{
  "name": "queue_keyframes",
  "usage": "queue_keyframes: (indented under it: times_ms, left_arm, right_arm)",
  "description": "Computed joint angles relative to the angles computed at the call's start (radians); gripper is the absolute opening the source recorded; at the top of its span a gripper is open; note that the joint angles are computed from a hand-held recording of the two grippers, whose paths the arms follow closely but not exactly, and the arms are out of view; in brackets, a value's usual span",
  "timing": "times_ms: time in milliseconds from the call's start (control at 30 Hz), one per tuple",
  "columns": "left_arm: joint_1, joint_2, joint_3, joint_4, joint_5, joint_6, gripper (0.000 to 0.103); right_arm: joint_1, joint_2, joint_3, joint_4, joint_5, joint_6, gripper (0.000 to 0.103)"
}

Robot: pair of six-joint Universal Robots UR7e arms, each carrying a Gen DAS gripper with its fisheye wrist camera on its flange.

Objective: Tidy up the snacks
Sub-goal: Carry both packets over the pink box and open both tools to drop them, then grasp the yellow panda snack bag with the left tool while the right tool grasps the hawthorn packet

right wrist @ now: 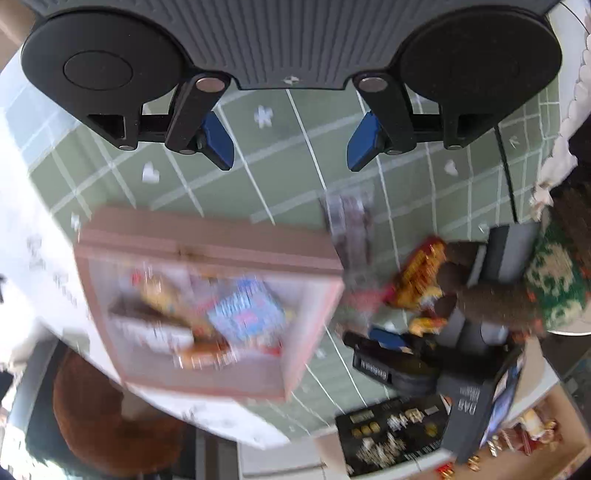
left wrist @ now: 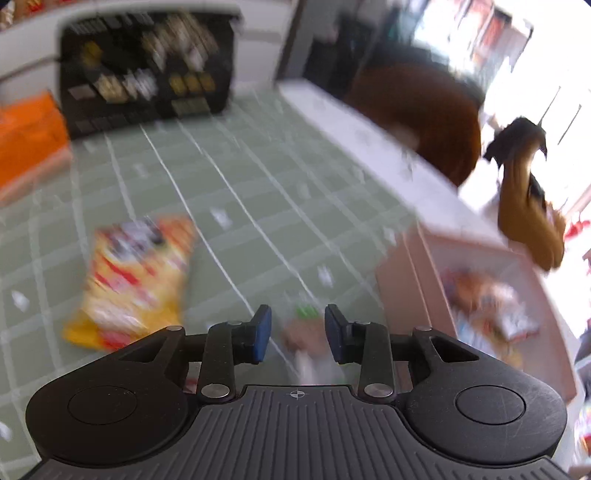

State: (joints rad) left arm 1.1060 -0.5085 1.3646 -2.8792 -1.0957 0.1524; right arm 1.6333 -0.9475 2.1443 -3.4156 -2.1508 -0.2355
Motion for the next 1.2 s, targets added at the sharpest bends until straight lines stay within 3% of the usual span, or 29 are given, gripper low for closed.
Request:
queue_keyframes:
  times_ms: [100, 200, 233, 267, 367, 467, 500, 567, 667, 800, 900, 1067, 1133, 1200]
  left_arm:
    - [0.006, 0.009, -0.025, -0.095, 0.136, 0.047, 0.036]
    - [0.039, 0.026, -0.114, 0.027, 0.194, -0.009, 0.036]
    - [0.045, 0.038, -0.142, 0.072, 0.217, -0.005, 0.038]
    - [0.049, 0.048, -0.159, 0.076, 0.222, 0.022, 0.05]
    - [0.059, 0.06, -0.196, 0.132, 0.184, 0.058, 0.053]
    - [0.071, 0.076, -0.243, 0.237, 0.138, 0.065, 0.067]
    - [0.076, 0.078, -0.242, 0.22, 0.12, 0.098, 0.069]
    - [0.077, 0.071, -0.219, 0.183, 0.108, 0.13, 0.067]
    - [0.087, 0.023, -0.171, 0.199, 0.055, 0.053, 0.053]
    - [0.109, -0.073, -0.085, 0.224, -0.049, -0.073, 0.039]
    - [0.099, -0.129, -0.005, 0.169, -0.022, -0.09, 0.037]
    - [0.1, -0.228, 0.126, 0.126, -0.083, -0.152, 0.036]
    - [0.098, -0.26, 0.178, 0.11, -0.096, -0.163, 0.036]
    - [0.1, -0.288, 0.228, 0.096, -0.104, -0.192, 0.036]
  right_arm:
    - [0.026, 0.0, -0.041, -0.004, 0.006, -0.043, 0.07]
    - [0.044, 0.001, -0.111, 0.054, 0.04, -0.049, 0.072]
    - [0.051, 0.005, -0.141, 0.084, 0.05, -0.049, 0.072]
    - [0.058, 0.012, -0.179, 0.123, 0.06, -0.047, 0.072]
    - [0.066, 0.043, -0.318, 0.293, 0.091, 0.002, 0.076]
    - [0.06, 0.109, -0.467, 0.421, 0.105, 0.062, 0.076]
    - [0.061, 0.14, -0.518, 0.453, 0.091, 0.064, 0.076]
    - [0.069, 0.211, -0.612, 0.491, 0.019, 0.047, 0.076]
    - [0.076, 0.313, -0.738, 0.535, -0.098, 0.008, 0.076]
    - [0.05, 0.377, -0.865, 0.701, -0.086, 0.071, 0.072]
    - [0.046, 0.433, -0.947, 0.768, -0.122, 0.072, 0.072]
    - [0.063, 0.524, -1.037, 0.808, -0.241, 0.012, 0.072]
    - [0.063, 0.517, -1.021, 0.808, -0.216, 0.001, 0.048]
    - [0.058, 0.496, -1.01, 0.865, -0.155, 0.05, 0.047]
